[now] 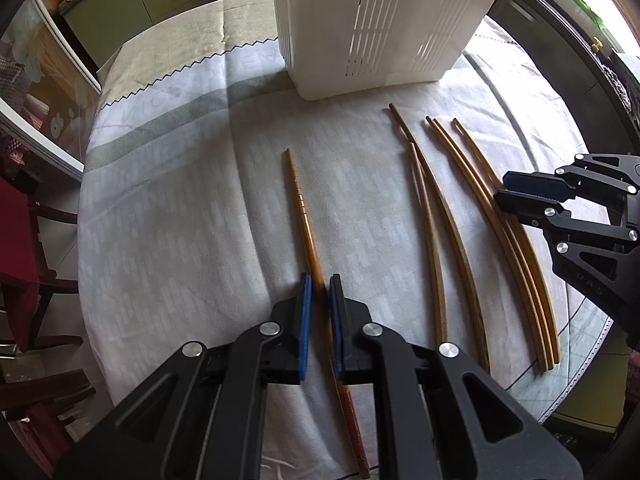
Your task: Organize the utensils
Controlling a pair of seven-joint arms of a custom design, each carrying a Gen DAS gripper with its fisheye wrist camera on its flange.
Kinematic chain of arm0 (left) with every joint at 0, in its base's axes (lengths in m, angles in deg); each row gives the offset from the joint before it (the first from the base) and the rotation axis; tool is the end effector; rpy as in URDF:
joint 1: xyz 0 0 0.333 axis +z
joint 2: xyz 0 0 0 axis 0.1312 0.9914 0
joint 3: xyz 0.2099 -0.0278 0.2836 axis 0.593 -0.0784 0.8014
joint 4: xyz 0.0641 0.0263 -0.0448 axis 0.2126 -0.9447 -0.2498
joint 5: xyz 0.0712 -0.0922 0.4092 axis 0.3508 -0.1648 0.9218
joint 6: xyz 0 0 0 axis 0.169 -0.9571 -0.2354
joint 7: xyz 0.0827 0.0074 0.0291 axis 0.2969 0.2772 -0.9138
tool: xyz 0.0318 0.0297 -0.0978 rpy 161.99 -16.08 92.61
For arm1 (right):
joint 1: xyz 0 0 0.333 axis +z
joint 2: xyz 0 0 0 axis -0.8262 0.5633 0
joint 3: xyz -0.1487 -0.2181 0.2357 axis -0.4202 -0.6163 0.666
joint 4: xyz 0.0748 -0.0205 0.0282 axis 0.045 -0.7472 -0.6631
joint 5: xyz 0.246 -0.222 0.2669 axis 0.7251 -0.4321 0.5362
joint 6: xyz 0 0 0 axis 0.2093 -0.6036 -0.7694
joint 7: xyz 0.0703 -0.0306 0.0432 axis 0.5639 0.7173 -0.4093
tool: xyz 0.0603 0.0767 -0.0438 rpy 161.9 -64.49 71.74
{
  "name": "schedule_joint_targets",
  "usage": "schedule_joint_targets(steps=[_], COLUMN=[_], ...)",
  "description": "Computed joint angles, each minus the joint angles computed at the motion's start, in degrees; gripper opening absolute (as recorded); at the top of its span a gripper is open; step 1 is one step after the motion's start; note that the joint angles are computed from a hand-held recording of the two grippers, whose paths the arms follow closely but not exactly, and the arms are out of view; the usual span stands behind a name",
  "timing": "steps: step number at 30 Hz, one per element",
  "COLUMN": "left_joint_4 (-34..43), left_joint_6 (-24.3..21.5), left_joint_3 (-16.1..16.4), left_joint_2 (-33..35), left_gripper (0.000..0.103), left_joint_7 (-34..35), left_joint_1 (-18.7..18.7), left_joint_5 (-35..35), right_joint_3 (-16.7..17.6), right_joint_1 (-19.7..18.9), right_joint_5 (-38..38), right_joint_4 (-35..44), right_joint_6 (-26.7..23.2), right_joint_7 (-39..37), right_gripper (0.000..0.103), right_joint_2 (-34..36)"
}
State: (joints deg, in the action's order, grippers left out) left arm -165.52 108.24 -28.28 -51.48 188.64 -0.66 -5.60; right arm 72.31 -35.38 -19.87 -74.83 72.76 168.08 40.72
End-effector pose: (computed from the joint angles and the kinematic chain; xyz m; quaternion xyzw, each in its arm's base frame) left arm 0.4448 -0.0906 0.3765 -0.5591 0.8214 -0.0999 0.0519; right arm 0.4214 0.2468 0.3579 -0.8237 0.5462 -0.0951 0.1188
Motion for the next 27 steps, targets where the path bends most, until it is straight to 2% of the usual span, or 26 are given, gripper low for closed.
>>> schedule_joint_targets(steps=[5,8,11,14,15,20,27], left_joint_4=[2.9,3.8,4.2,4.2,4.3,5.1,3.0], left_joint_6=[-3.6,-3.5,-3.4,-3.1,-3.1,-2.6,-1.4], left_joint_3=[0.5,-0.1,-0.6,-0.8,-0.8,-0.2,1.7], left_joint_2=[1.8,2.7,3.1,3.2,3.4,4.0,-1.2], left_gripper=[0.013,0.013,0.013,0.012,0.007,0.006,0.006], left_joint_7=[-0.4,-0.8,-1.0,-1.0,-1.2,-0.7,3.8], left_joint_1=[0.1,0.9,1.3,1.3,1.4,1.9,1.4], left_joint_5=[-2.8,-2.7,-2.1,-1.9,-2.0,-3.8,-8.4], right_joint_3=[0.1,-0.9,-1.1,-1.5,-1.4,-1.7,-2.5], right_joint_1=[0.6,1.2,1.2,1.0,1.0,1.2,1.7], right_joint_5=[-0.4,3.6,3.5,4.0,4.4,8.7,15.5], right_joint_4=[3.3,4.7,4.6,3.1,2.9,1.1,-4.5], right_joint_6=[-3.4,-4.5,-4.2,-3.2,-2.8,0.1,6.0], right_joint_7=[1.0,-1.4,-1.5,-2.3,-2.5,-4.9,-9.1], right_gripper=[0.013,0.013,0.011,0.008,0.007,0.007,0.007], right_joint_2=[2.1,3.0,3.0,1.7,1.8,0.1,-9.7])
